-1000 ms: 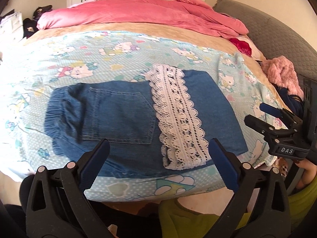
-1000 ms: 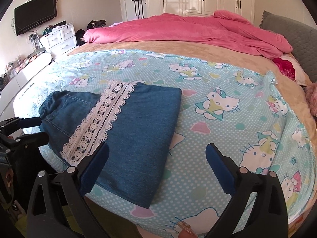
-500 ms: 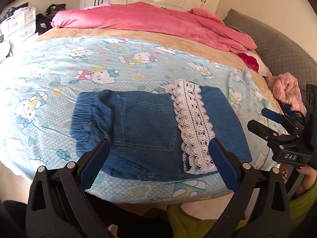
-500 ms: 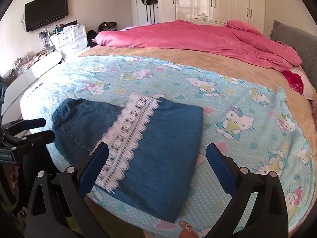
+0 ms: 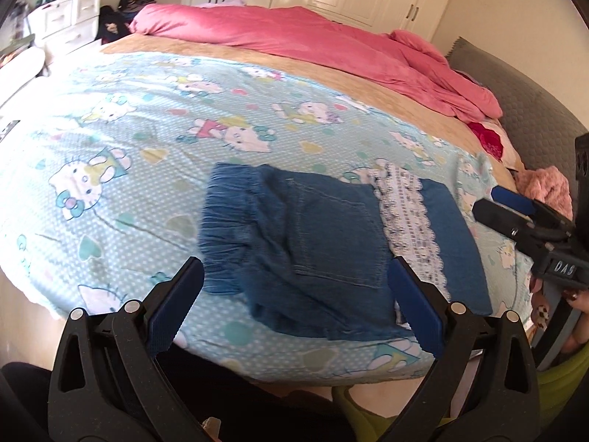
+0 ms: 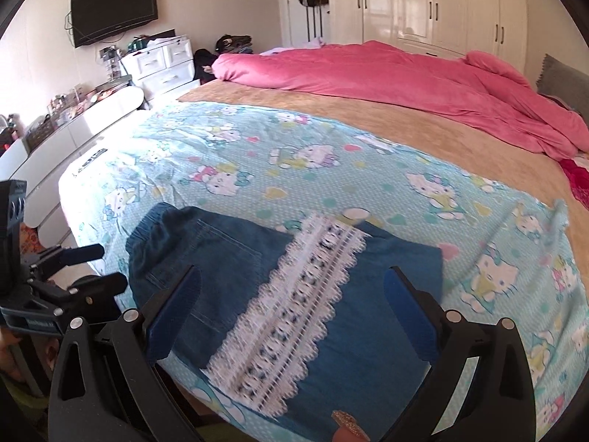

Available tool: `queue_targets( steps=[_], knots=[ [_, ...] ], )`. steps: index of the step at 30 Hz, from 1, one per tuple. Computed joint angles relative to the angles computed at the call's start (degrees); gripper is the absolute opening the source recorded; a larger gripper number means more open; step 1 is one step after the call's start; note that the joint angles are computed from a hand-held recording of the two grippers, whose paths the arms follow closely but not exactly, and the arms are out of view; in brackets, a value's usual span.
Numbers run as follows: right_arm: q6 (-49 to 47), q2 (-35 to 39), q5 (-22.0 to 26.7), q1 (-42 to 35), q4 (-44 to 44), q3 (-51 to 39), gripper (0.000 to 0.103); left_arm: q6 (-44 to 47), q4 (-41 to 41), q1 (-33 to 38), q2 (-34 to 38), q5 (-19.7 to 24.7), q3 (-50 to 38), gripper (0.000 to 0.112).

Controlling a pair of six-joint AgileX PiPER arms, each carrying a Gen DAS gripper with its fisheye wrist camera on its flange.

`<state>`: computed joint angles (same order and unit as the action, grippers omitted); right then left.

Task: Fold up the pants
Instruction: 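Grasp the elastic waistband end with the right gripper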

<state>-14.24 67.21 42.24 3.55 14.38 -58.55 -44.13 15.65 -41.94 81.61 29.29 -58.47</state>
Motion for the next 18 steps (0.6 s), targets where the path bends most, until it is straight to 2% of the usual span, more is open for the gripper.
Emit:
queue_targets(
  steps=[9, 15, 18],
  knots=[
    [2.34, 10.54, 0.46, 6.86, -2.24, -8.09, 0.098, 6.17, -6.44, 5.98, 0.01, -4.15, 3.74, 0.093],
    [-0.29, 18.25, 3.48, 9.74, 1.36, -14.88, 0.098, 12.3, -12.02, 9.14, 0.54, -7.12, 5.75, 0.093],
    [-0.7, 22.46, 5.16, 11.37, 1.92, -18.98, 0.098, 18.23, -17.68, 10.75, 0.94, -8.59, 6.6, 0.092]
  ],
)
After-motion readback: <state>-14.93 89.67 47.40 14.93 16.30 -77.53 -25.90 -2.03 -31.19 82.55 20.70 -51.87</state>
